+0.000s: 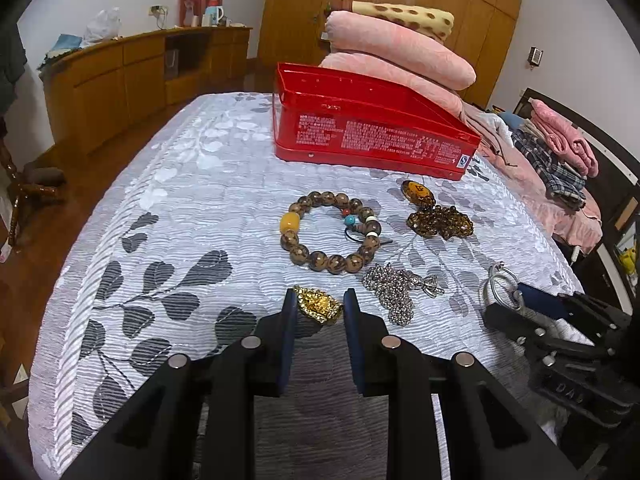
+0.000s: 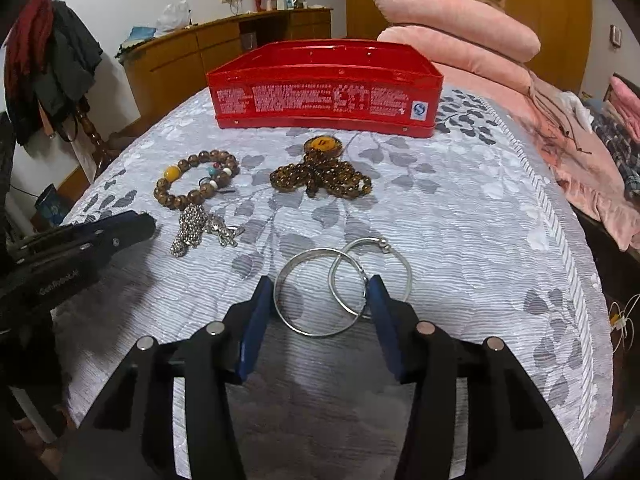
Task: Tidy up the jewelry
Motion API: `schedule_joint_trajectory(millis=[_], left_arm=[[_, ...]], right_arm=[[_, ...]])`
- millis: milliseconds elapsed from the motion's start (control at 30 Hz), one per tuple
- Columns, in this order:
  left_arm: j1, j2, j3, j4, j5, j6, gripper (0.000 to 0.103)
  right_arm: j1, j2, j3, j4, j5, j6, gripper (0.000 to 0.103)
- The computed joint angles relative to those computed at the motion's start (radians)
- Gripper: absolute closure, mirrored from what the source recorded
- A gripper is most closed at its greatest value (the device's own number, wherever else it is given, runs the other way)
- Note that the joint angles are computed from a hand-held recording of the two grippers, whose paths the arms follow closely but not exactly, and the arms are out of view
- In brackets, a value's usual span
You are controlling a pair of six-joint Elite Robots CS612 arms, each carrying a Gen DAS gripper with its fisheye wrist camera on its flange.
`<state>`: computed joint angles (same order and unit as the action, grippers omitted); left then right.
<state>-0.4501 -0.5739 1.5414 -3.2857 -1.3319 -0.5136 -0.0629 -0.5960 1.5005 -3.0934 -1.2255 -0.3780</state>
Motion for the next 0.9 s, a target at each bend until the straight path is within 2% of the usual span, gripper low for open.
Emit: schedule_joint_trajectory(millis=[200,567,800,900], left_arm=[[-0.001,-0.009,0.02,-0.016,0.012,-0.01,0.08],[-0.008,-0.006,0.014,0.009,0.032,0.004,0.08],[-0.007,-0.008,0.026,-0.036,0.027,-0.01,0.08],[-0.011,-0.013,0.035,-0.062,0.048,-0.008,0.08]], right_arm=[[-0.01,-0.015,0.02,-0.039,0.021,0.006,0.056],[-0.007,-0.01,0.016,-0.012,0.028,0.001,0.056],[-0.009,-0.012,0.018,-0.019,0.032,0.012,0.056],[-0.01,-0.015,0.019,-0.029,0.035,0.013,0.056]])
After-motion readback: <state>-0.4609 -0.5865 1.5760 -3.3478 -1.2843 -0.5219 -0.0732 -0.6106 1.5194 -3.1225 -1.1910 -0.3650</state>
